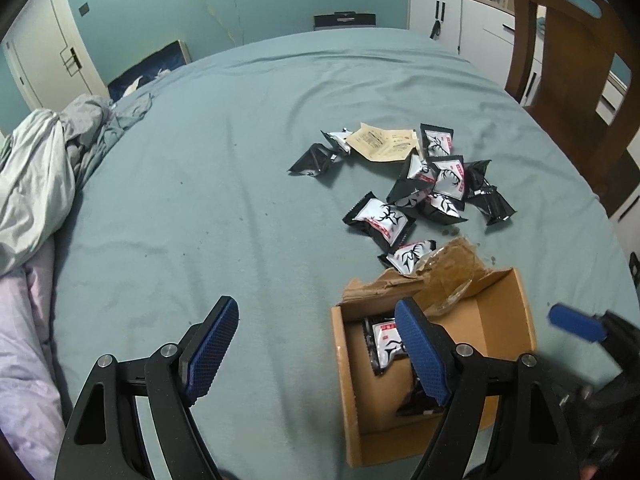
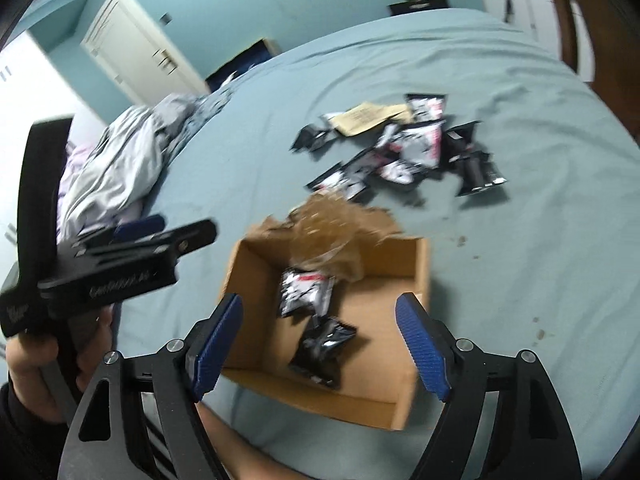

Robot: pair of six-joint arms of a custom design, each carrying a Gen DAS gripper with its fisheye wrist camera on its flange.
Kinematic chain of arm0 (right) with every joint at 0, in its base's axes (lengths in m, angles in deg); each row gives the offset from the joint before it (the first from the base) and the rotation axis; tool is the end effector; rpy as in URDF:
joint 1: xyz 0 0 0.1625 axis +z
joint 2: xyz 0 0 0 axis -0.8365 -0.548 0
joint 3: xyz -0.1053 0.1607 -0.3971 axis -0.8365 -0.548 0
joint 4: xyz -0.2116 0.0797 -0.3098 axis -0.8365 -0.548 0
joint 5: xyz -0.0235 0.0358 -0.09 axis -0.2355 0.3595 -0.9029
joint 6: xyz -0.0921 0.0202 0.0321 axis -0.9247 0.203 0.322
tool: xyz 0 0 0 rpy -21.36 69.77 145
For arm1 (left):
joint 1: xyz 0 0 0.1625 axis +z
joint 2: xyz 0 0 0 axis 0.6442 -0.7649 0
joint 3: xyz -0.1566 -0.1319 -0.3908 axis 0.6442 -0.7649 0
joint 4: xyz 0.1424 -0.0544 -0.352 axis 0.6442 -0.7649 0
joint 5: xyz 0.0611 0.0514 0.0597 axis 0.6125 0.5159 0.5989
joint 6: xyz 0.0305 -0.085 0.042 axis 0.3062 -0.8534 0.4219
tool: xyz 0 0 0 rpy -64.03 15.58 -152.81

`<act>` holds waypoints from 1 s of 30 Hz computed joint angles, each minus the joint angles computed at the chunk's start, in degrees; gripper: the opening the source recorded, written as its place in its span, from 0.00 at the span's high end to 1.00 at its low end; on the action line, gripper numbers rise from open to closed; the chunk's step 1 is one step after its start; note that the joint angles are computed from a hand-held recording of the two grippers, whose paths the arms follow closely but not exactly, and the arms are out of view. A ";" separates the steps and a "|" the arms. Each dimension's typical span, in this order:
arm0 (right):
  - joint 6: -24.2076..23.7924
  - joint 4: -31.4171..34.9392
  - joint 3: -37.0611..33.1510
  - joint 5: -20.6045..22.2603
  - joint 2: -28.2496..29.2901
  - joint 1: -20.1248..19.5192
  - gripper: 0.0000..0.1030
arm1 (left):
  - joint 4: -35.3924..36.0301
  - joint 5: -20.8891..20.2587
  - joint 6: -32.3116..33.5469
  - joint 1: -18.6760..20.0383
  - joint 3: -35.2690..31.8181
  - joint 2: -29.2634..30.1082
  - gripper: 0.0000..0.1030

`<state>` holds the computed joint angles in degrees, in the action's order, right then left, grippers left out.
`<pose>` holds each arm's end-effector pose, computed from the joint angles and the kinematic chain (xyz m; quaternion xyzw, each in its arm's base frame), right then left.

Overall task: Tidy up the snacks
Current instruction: 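Reach the right gripper to the pile and grasp a black packet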

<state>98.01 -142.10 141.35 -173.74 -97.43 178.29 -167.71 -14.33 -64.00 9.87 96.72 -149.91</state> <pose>0.2810 -0.3129 0.0420 0.0216 -0.9164 0.3714 0.1478 -0.0771 -0.4066 0.2688 0.3190 0.8705 -0.1534 0.3420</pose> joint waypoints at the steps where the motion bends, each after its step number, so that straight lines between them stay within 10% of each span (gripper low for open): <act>1: 0.65 0.02 0.07 -1.31 0.03 0.44 0.24 | -0.04 0.07 0.16 -0.17 0.15 -0.19 0.21; 15: 7.44 13.34 -2.17 -17.97 -3.01 5.54 0.24 | -0.36 -2.71 1.35 0.71 -1.56 -0.12 0.21; 30: 1.91 20.02 -4.27 -12.17 -7.52 -2.84 0.24 | -2.18 -5.03 2.05 3.88 -6.14 6.00 0.18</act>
